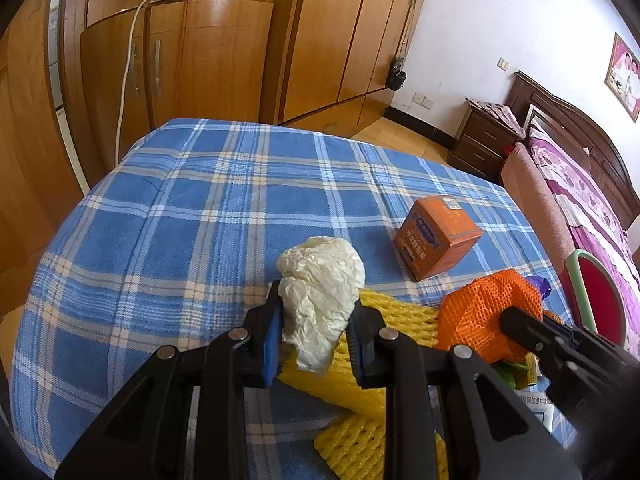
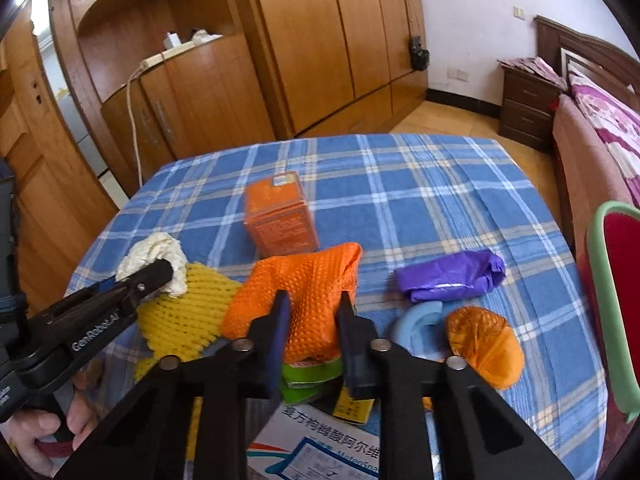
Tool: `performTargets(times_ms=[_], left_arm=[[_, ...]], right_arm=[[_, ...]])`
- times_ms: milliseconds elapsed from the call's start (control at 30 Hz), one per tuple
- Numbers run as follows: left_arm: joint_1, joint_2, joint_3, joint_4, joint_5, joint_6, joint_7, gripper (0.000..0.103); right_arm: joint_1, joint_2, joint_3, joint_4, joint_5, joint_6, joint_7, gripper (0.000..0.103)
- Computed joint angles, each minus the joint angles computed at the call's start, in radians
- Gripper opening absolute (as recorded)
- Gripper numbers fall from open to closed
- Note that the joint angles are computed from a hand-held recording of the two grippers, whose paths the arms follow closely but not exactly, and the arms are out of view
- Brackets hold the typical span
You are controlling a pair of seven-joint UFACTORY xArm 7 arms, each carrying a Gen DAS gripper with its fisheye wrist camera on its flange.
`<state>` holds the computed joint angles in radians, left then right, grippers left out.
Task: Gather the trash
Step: 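Reach the right tool to the orange mesh bag and close on it, then open the left tool over the red bucket while the right tool carries the mesh bag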
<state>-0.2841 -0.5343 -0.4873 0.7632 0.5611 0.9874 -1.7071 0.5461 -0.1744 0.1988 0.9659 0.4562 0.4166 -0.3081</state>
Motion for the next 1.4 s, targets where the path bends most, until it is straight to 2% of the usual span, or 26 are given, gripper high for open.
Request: performTargets(times_ms=[67,167,467,733,1000,1400], left_arm=[[0.000,0.006,-0.002,0.004,0.005,-0.003,0.003,0.027],[-0.003,0.009,-0.009,0.015,0.008,0.006,0.000,0.027],[-0.014,-0.008,-0.026,0.049,0.000,0.020,-0.015,0.027],[-0.021,0.033,-0.054,0.124,-0.002,0.009,-0.017,0.027],[-0.057,0.176,-0.092,0.278,0.079,0.072,-0.027,0.028],[-0.193,0.439,-0.037,0.513,0.219,0.119,0.003,0.027]], right_arm=[[0.013,-0.013,-0.009,-0.009,0.037,-0.017,-0.033,0.010],[0.028,-0.040,-0.022,-0.025,0.085,-0.045,-0.072,0.008],[0.079,-0.140,-0.080,-0.072,0.181,-0.095,-0.148,0.007],[0.091,-0.252,-0.142,-0.138,0.205,-0.103,-0.151,0.007],[0.085,-0.367,-0.201,-0.211,0.182,-0.116,-0.126,0.007],[0.049,-0.460,-0.309,-0.270,0.139,-0.113,-0.107,0.007]])
